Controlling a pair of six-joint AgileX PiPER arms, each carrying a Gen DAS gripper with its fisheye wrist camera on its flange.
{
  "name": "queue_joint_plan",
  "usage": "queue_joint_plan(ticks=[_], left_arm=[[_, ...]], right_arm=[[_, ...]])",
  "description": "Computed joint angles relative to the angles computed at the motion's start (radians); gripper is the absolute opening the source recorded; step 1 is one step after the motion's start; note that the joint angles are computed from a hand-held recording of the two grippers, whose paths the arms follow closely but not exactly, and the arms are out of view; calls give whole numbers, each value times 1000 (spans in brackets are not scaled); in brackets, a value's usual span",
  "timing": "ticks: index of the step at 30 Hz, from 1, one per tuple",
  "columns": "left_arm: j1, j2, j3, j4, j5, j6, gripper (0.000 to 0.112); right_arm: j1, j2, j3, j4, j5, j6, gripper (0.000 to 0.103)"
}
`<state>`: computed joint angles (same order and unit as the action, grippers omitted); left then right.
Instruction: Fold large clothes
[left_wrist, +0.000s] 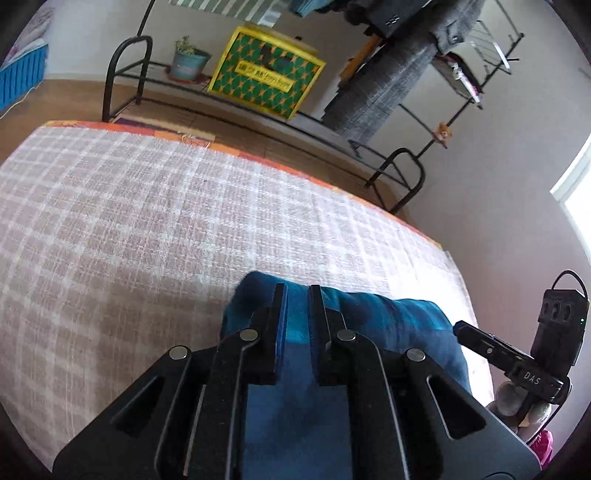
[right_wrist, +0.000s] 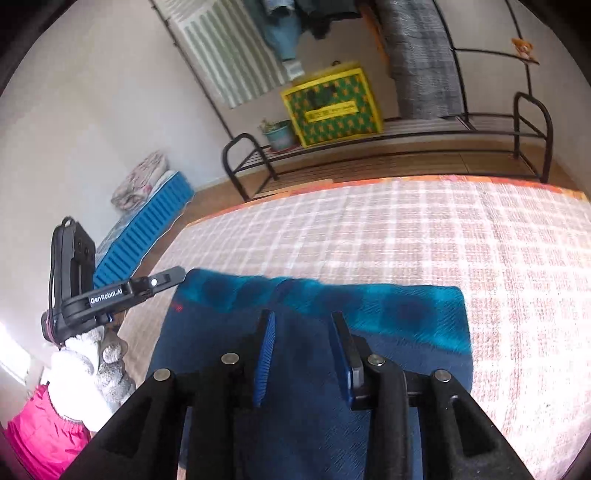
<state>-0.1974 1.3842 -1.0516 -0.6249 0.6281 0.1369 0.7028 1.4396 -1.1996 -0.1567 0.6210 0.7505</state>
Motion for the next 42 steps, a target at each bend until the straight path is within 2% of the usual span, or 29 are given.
queue_joint_plan(ticks=[1,3,4,6,7,9,10,11,13,17,19,22,24,27,30,31,34,35,37,39,40,41,42], left_arm=[[-1,43,-20,31,-3,-34,8],[-25,110,-31,153,-35,-122,8],[-30,134,-23,165,-51,-115,11],[-2,149,4,68,-60,-28,11],[29,137,27,-32,-61,57,11],[111,113,45,-187,-1,191,11],[145,107,47,-229,30,217,21],[194,104,49,-279,72,257,38],[278,118,44,-368,147,310,59],[400,261,-3,-545,355,378,61],[395,288,2,-574,390,388,61],[385,367,-29,-637,473,421,61],[375,393,-42,-664,516,425,61],[357,436,-66,-731,569,437,61],[335,438,-79,-755,507,426,58],[329,444,-87,-756,482,416,52],[291,421,-98,-721,335,388,19],[286,411,-101,-713,302,388,17],[281,392,-104,-687,254,372,17],[291,388,-124,-623,271,319,18],[303,390,-122,-606,302,304,29],[324,407,-130,-594,367,286,49],[339,413,-120,-597,407,288,56]], right_arm=[[-24,28,0,22,0,-8,33],[-21,63,21,-42,23,49,28],[-27,74,42,-52,21,67,23],[-44,55,90,-26,-31,50,22],[-40,53,73,-31,-2,40,22],[-19,65,9,-57,91,39,22],[-1,62,-15,-81,129,58,25],[30,62,-50,-123,167,88,29],[73,51,-87,-119,165,83,30],[193,123,-196,-43,126,2,30],[215,176,-220,30,88,-50,30],[251,265,-249,40,98,-60,30],[259,279,-196,44,73,-41,30],[242,249,-89,72,-27,-31,28],[245,237,-67,52,-38,-9,28],[252,237,-66,33,-34,9,28],[274,245,-74,-15,-18,44,28],[278,243,-69,-28,-20,55,28],[280,241,-75,-24,-13,55,28],[265,233,-83,33,-8,4,28],[244,231,-93,95,-5,-55,28],[226,214,-88,159,-10,-107,28],[218,197,-87,183,-13,-124,30]])
